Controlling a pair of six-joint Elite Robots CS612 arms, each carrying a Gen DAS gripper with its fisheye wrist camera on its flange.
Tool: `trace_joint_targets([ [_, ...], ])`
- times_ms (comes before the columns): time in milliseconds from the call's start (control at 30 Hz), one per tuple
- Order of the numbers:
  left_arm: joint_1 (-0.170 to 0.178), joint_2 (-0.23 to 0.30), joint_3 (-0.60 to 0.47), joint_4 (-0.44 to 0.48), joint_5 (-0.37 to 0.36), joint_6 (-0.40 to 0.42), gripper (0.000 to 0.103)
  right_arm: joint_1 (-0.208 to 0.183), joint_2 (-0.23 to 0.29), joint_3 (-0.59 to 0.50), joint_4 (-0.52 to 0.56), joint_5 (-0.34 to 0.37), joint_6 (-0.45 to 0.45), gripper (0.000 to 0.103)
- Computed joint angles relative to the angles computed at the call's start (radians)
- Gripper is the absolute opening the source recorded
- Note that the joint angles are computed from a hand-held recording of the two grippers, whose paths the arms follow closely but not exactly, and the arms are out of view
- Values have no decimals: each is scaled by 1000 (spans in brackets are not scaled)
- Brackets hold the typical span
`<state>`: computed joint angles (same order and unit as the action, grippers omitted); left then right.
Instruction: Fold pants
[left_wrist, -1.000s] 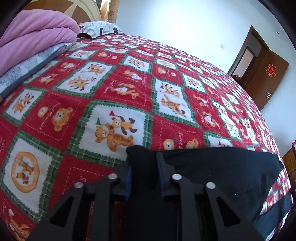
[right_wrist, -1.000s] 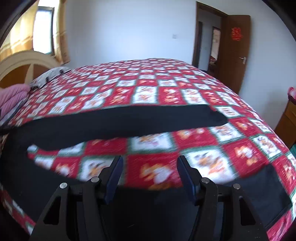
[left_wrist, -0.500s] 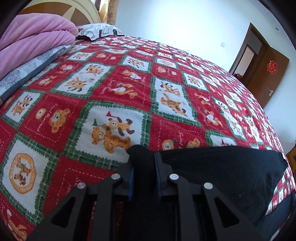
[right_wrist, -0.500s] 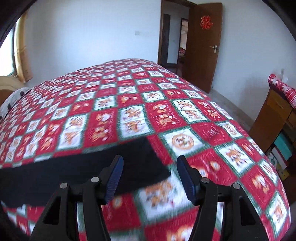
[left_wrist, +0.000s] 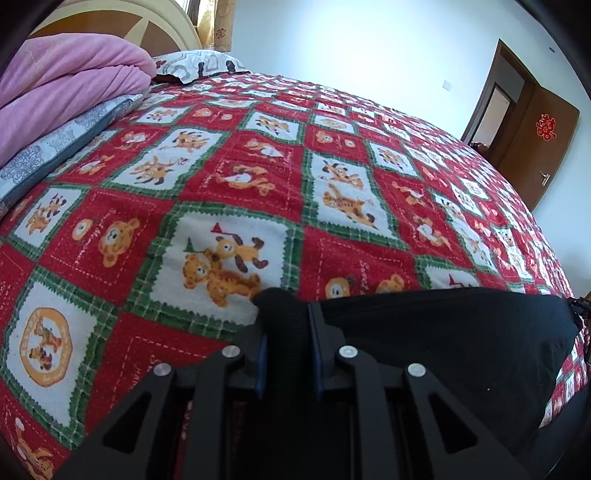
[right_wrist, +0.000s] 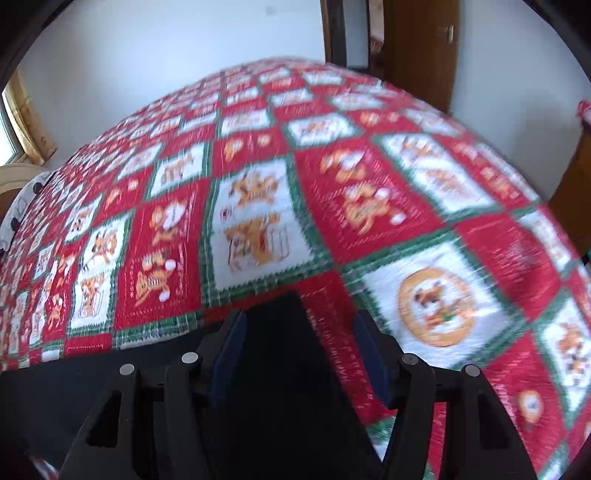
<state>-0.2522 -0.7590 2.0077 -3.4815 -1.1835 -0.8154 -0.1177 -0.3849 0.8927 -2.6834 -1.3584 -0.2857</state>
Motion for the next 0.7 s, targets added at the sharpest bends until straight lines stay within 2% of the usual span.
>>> trace_joint_targets([
  [233,12,4,1,-41,-43,-8,30,2,16,-33,39,7,-69,62],
  [367,14,7,-1,-53,-57,-1,29,2,26,-54,56,-1,-74,40],
  [400,17,8,0,-63,-63,-10,22,-2,27,-58,68,19,-72,30],
  [433,21,11,3,-86,-77,-17,18,-4,27,-61,77,35,-71,24],
  [500,27,17,5,-127,-99,-14,14,-7,23,-58,81,59,-65,7],
  [700,14,6,14,-149,-77,14,12,-9,-16,10,15,65,-67,5],
])
